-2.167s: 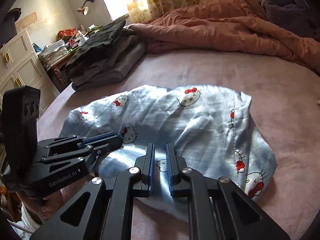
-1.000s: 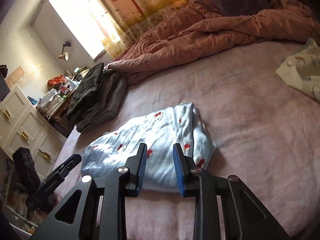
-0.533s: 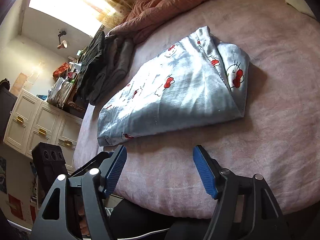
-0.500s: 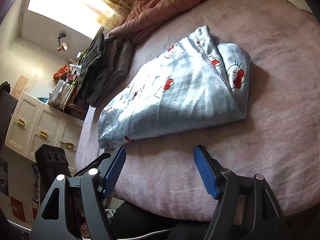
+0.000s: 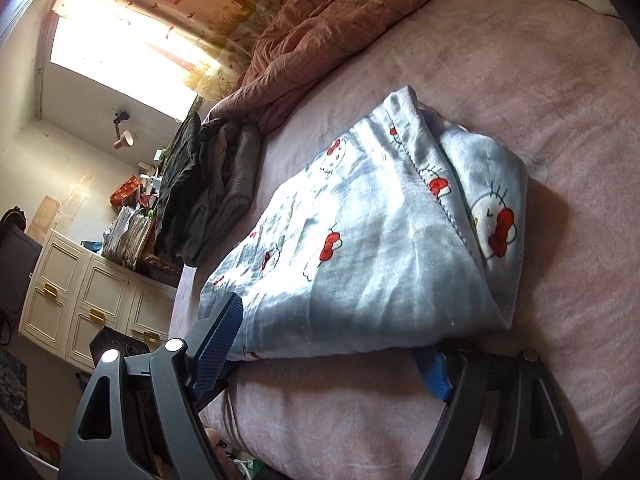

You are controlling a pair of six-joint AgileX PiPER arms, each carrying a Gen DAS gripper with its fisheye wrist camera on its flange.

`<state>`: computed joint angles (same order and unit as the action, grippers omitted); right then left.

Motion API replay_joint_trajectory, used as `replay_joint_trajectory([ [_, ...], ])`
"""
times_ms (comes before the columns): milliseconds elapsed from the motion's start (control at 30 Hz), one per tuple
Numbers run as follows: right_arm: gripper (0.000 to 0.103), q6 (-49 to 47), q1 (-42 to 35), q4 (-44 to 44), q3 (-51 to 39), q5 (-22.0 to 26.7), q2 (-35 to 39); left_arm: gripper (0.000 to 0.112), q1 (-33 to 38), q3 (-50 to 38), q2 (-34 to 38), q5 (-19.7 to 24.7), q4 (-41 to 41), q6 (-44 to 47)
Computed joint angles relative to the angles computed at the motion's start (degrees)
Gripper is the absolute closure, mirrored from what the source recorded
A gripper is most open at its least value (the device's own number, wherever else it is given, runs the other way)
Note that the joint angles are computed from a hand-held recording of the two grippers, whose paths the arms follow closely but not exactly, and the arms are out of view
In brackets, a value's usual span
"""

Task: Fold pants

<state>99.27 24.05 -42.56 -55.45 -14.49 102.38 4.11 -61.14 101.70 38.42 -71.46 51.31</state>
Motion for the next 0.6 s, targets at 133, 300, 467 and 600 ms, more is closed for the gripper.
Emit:
replay_joint_trajectory([
  [133, 0.023, -12.3, -0.2, 11.6, -1.5, -0.1, 1.7, 0.029, 0.0, -1.3, 1.7, -1.9, -2.8, 1.9],
  [300, 0.022, -25.0, -0.1, 22.5, -4.1, 1.5, 3.4, 0.027, -3.4, -3.5, 2.7, -9.0, -0.1, 0.3],
  [467, 0.023, -35.6, 0.4, 29.6, -8.3, 5.7, 5.5, 0.024, -2.5, -5.2, 4.1, -7.3, -1.2, 1.3],
  [600, 0.025, -47.9, 1.0, 40.9, -9.8, 7.8, 6.3, 0.024, -0.2, -6.4, 5.4, -4.1, -4.4, 2.1],
])
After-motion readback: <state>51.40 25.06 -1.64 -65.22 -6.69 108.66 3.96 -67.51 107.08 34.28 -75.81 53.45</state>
